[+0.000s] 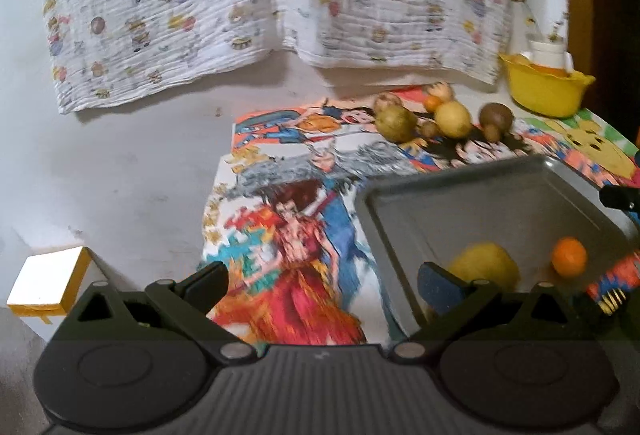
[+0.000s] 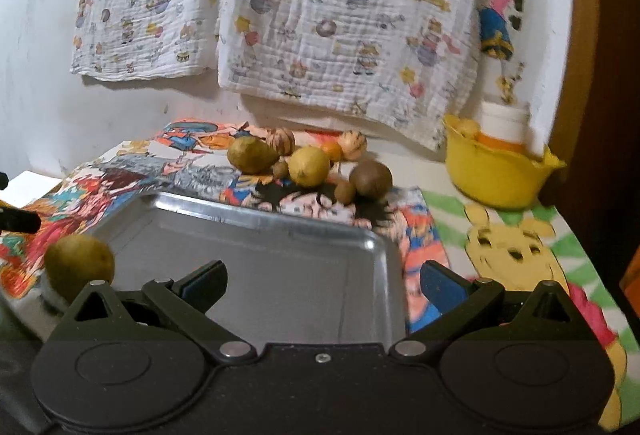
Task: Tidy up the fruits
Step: 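Lower the green pear into the tray and open the left tool, then grasp the round green pear with the left tool while the right tool grasps the yellow lemon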
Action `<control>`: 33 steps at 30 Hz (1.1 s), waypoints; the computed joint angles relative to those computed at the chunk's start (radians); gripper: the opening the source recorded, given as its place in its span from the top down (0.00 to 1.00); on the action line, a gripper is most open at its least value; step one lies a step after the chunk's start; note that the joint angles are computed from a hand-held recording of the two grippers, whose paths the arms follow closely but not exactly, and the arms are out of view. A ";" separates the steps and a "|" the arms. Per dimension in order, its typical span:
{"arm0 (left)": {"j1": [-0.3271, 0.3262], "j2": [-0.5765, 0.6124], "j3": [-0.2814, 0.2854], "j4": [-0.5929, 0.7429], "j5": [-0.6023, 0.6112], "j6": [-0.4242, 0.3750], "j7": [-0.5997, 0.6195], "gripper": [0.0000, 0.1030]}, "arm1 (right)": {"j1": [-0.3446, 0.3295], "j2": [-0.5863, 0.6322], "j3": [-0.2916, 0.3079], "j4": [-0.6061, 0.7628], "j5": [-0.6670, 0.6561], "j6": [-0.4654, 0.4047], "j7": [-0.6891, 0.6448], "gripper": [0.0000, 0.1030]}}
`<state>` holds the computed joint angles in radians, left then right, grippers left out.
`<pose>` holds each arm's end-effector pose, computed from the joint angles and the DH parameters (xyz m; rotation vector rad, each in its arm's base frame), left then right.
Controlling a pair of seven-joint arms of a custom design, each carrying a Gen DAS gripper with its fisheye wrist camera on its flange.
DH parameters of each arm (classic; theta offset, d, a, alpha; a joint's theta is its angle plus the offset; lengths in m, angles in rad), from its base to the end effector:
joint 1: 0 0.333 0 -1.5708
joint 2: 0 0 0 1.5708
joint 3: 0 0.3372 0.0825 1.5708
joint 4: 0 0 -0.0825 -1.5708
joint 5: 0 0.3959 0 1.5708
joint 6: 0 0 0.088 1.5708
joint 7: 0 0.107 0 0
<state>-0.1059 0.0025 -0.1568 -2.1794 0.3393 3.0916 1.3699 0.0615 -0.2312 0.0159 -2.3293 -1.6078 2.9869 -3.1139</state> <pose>0.5633 -0.1799 0.5103 -1.3262 1.9840 -0.8654 0.4815 0.1083 0.4897 -1.6060 1.6072 -1.0288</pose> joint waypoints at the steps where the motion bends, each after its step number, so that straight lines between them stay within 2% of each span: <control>1: 0.000 0.020 0.002 0.031 0.029 -0.014 -0.025 0.00 | -0.001 0.020 -0.001 0.026 -0.023 0.004 0.014 0.01; 3: -0.016 0.061 0.019 0.091 0.063 -0.037 -0.051 0.00 | 0.002 0.062 -0.010 0.080 -0.083 0.019 0.054 0.01; 6: -0.044 0.130 0.035 0.189 0.029 -0.079 -0.018 0.00 | 0.007 0.129 -0.027 0.157 -0.073 0.047 0.008 0.01; 11: -0.071 0.261 0.034 0.379 -0.116 -0.169 0.093 0.00 | 0.005 0.242 -0.041 0.266 0.080 0.056 -0.234 0.01; 15: -0.088 0.373 0.031 0.541 -0.204 -0.241 0.184 0.00 | 0.011 0.308 -0.058 0.336 0.135 0.055 -0.324 0.01; 23: -0.101 0.575 -0.006 0.820 -0.325 -0.336 0.388 0.00 | 0.038 0.442 -0.089 0.457 0.421 0.053 -0.745 0.01; 28: -0.118 0.706 -0.011 1.020 -0.374 -0.419 0.466 0.00 | 0.015 0.525 -0.049 0.531 0.658 0.026 -1.054 0.01; 33: -0.132 0.851 -0.026 1.259 -0.407 -0.517 0.542 0.00 | -0.060 0.599 0.054 0.593 0.914 0.004 -1.349 0.01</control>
<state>-0.2380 0.8538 -0.1827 -0.9208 -0.0675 2.5750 1.9124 0.0015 0.3675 0.0696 -1.7368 -0.6942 2.9914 -4.4633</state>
